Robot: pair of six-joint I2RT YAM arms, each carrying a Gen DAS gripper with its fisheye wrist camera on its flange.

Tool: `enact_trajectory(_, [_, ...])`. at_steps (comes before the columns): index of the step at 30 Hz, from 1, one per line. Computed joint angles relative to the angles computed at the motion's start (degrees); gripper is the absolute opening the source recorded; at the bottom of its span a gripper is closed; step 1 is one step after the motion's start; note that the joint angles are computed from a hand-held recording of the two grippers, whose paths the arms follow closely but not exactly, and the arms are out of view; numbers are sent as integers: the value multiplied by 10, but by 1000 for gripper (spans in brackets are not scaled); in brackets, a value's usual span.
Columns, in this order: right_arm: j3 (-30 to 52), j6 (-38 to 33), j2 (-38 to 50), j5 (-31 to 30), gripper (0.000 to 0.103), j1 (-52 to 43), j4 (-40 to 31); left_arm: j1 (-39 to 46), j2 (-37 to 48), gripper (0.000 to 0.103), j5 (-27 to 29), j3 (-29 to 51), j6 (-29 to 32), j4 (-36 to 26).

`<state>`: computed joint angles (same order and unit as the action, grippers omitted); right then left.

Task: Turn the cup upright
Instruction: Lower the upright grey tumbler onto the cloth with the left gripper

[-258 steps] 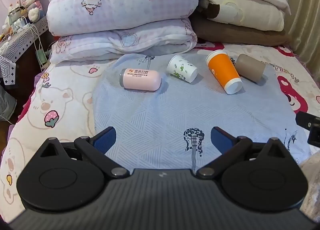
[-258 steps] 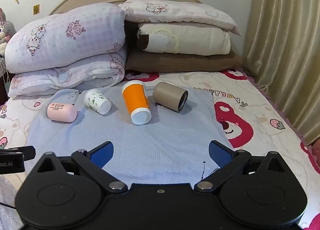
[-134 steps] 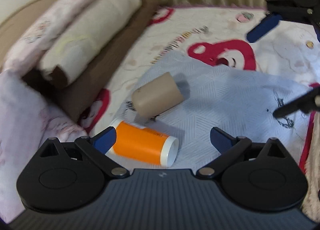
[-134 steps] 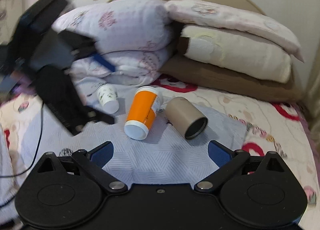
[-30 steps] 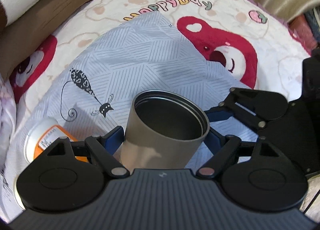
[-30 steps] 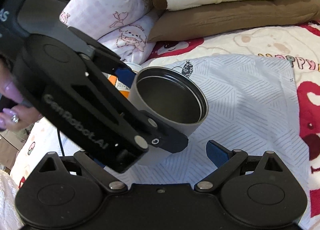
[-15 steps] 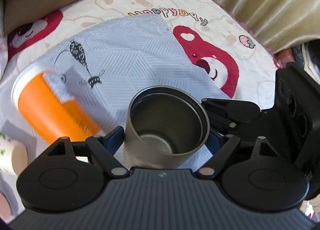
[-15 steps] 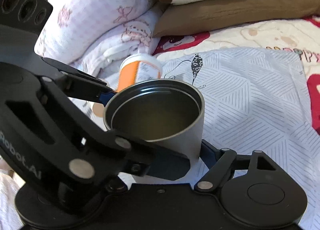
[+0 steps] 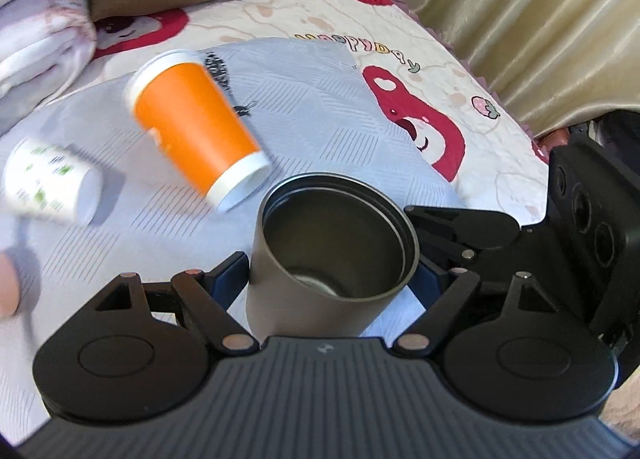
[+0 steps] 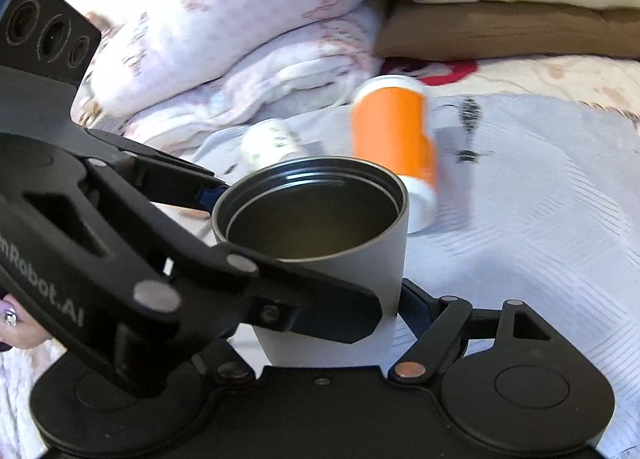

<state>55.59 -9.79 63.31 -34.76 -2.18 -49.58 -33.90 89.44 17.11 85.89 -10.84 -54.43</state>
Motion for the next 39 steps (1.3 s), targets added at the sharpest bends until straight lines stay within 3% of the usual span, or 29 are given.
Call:
enact_trajectory(6, [-26, 56, -61, 46, 83, 96, 17, 5, -130, 83, -30, -119, 3, 32])
enact_trajectory(15, [-67, 103, -121, 190, 83, 267, 104, 51, -264, 83, -21, -219, 40, 55])
enact_trajectory(24, [-93, 140, -77, 232, 83, 312, 202, 124, -281, 83, 18, -288, 82, 136])
enact_trajectory(39, [-110, 61, 39, 201, 83, 263, 362, 153, -213, 82, 10, -328, 84, 286])
